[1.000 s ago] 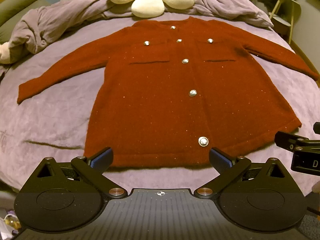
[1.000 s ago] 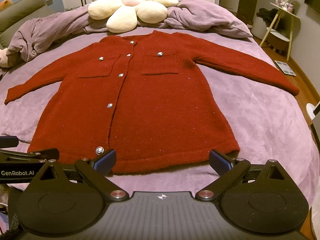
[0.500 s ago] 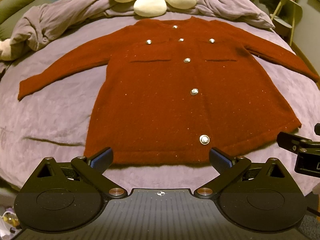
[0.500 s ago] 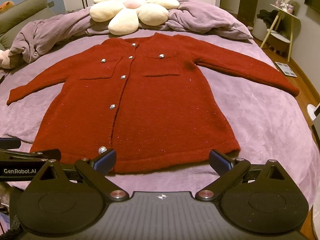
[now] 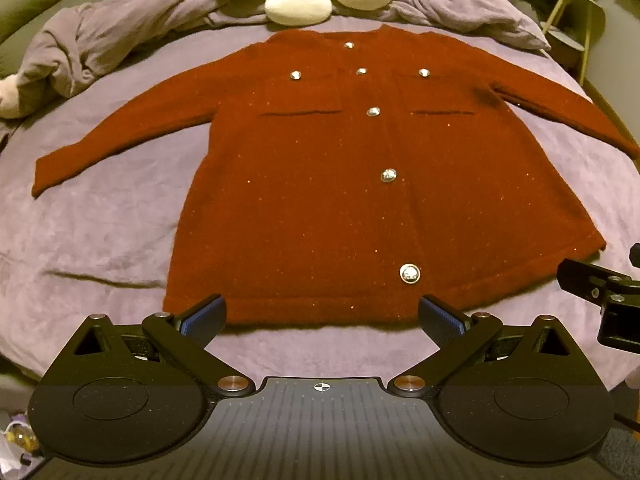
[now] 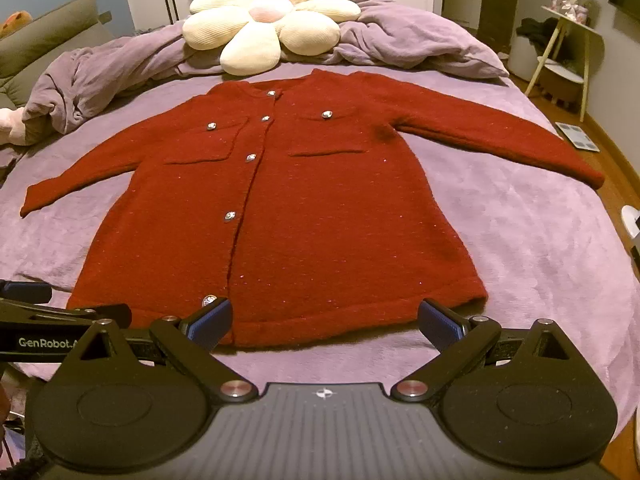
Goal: Fold small clothes
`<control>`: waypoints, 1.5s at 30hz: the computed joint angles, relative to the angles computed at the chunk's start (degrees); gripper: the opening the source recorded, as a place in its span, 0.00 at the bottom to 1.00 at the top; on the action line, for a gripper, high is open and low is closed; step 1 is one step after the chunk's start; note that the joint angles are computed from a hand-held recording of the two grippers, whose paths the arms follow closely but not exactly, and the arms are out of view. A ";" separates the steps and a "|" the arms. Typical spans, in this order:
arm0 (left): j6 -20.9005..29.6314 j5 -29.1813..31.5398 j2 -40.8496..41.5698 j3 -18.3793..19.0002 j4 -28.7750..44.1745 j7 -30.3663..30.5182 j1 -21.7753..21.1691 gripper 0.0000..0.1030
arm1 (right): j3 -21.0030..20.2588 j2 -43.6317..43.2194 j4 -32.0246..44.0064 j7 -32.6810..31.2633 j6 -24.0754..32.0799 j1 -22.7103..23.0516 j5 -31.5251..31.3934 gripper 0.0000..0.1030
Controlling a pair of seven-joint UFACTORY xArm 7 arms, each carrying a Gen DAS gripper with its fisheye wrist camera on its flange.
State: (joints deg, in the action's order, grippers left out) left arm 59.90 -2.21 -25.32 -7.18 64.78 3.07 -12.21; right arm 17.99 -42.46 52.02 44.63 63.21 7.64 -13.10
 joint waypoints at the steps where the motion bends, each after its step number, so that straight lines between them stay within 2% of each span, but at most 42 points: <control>1: 0.02 0.07 0.09 -0.02 0.03 -0.02 0.01 1.00 | 0.01 0.00 0.02 -0.01 0.01 0.01 -0.06 0.96; 11: 0.26 0.40 1.00 -0.15 0.16 -0.28 -0.06 1.00 | 1.08 -1.72 -3.18 0.16 -4.52 -0.25 -2.47 0.96; 13: 0.29 0.38 1.21 -0.10 0.07 -0.15 -0.12 1.00 | 0.62 -3.05 -5.30 0.34 -8.23 -0.07 -2.87 0.96; 16: -0.06 0.11 1.54 0.15 -0.31 0.16 -0.16 1.00 | -3.05 -7.26 -11.81 0.18 -20.71 1.69 -0.63 0.96; 18: -0.24 -0.31 2.17 0.34 -0.33 0.34 -0.21 1.00 | -4.95 -7.53 -13.10 -0.66 -23.81 2.33 2.52 0.96; 22: -0.94 -0.87 5.06 0.42 0.96 0.88 -0.35 1.00 | -6.71 -5.28 -12.96 0.56 -22.71 -0.38 6.79 0.96; 25: -4.66 -1.11 7.97 0.40 1.83 1.87 -0.62 1.00 | -8.55 -4.02 -15.55 0.38 -27.90 -5.38 5.41 0.96; 27: -8.15 -2.17 10.70 0.64 2.68 2.59 -0.90 1.00 | -10.94 -2.72 -17.44 1.32 -32.89 -10.37 4.54 0.92; 30: -11.94 -3.00 16.22 0.50 5.65 0.78 -0.82 1.00 | -17.47 1.21 -19.36 1.25 -41.60 -16.17 6.38 0.73; 32: -14.87 -3.82 19.76 0.40 7.58 -1.30 -0.88 1.00 | -22.35 6.09 -19.09 0.67 -47.68 -19.37 9.28 0.42; 34: -17.23 -4.10 22.79 0.39 9.34 -3.85 -0.87 1.00 | -25.32 10.85 -18.40 1.97 -52.66 -22.41 13.12 0.28; 37: -18.70 -5.19 27.06 0.52 12.41 -7.17 -0.89 1.00 | -27.25 17.04 -17.44 3.90 -59.96 -26.32 17.70 0.26; 39: -16.67 -7.84 29.74 0.70 15.09 -6.83 -0.49 1.00 | -32.84 20.24 -16.92 2.21 -64.85 -22.36 22.61 0.26; 41: -15.03 -10.18 31.11 0.77 16.35 -5.28 0.18 1.00 | -35.79 22.60 -16.03 1.69 -67.30 -20.37 26.20 0.26; 43: -14.37 -11.34 31.54 0.77 16.41 -3.57 0.65 1.00 | -33.28 25.50 -14.43 3.19 -67.39 -23.48 27.72 0.26; 44: -14.28 -12.00 31.17 0.72 15.78 -2.13 0.90 1.00 | -33.10 26.66 -13.38 3.67 -67.05 -23.65 28.55 0.26; 45: -14.17 -12.53 31.29 0.69 15.77 -1.04 1.05 1.00 | -34.88 27.38 -13.37 3.21 -68.16 -21.56 29.93 0.25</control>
State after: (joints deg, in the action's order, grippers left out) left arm 45.73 -14.74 5.97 -6.49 80.56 2.03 -11.16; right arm -16.89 -15.08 38.66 47.85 -4.95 -13.92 16.83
